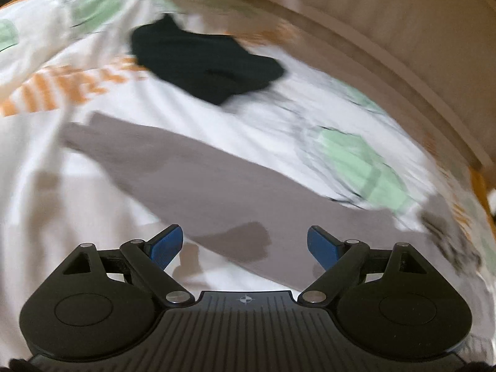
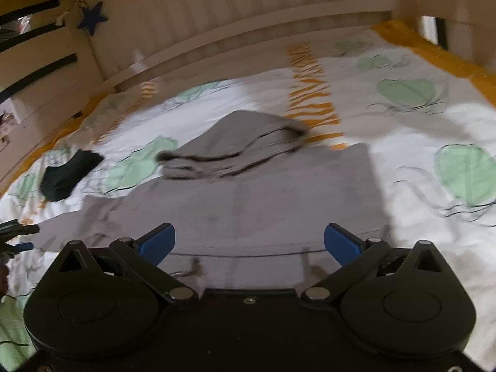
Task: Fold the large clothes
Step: 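Reach the left gripper to the other sleeve cuff and grasp it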
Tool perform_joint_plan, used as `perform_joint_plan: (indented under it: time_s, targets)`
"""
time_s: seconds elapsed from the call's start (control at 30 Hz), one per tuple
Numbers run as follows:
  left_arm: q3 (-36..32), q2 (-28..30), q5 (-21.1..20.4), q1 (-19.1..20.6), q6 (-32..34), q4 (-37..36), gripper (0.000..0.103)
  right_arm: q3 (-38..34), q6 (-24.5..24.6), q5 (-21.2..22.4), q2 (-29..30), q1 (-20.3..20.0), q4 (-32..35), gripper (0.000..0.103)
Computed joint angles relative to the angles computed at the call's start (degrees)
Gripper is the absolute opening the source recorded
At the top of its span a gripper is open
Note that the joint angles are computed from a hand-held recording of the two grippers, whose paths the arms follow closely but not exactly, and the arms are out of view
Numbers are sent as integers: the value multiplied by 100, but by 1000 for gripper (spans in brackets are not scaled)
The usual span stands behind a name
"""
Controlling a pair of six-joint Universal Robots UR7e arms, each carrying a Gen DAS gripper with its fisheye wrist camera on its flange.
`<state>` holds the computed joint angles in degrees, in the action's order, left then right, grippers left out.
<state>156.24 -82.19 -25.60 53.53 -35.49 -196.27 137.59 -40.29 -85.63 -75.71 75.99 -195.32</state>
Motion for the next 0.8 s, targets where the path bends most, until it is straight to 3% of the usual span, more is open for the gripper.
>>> perform_joint_plan:
  time_s: [0.1, 0.17, 0.37, 0.57, 0.63, 0.67, 0.7, 0.8]
  targets:
    - [-70, 28, -254, 526, 443, -609, 87, 27, 20, -153, 180, 228, -9, 102]
    - [-124, 214, -619, 868, 1000, -1456, 88, 29, -2, -300, 336, 386, -18, 102]
    - [-429, 725, -1384, 1453, 2077, -2956, 94, -43, -4, -701, 795, 707, 51, 102]
    - [-614, 890, -2014, 1868, 2237, -3599, 92, -65, -7, -945, 1079, 839, 129, 102]
    - [-652, 802, -1921, 1850, 2233, -3409, 70, -75, -5, -988, 1127, 858, 157, 102]
    - [-663, 765, -1754, 1794, 2230, -3285, 28, -75, -4, -998, 1137, 858, 169, 102]
    - [-674, 698, -1492, 1718, 2090, -3031, 7, -82, -3, -1004, 1143, 858, 190, 102]
    - [-638, 607, -1341, 1537, 2057, -2985, 6, -76, -18, -989, 1132, 845, 207, 102]
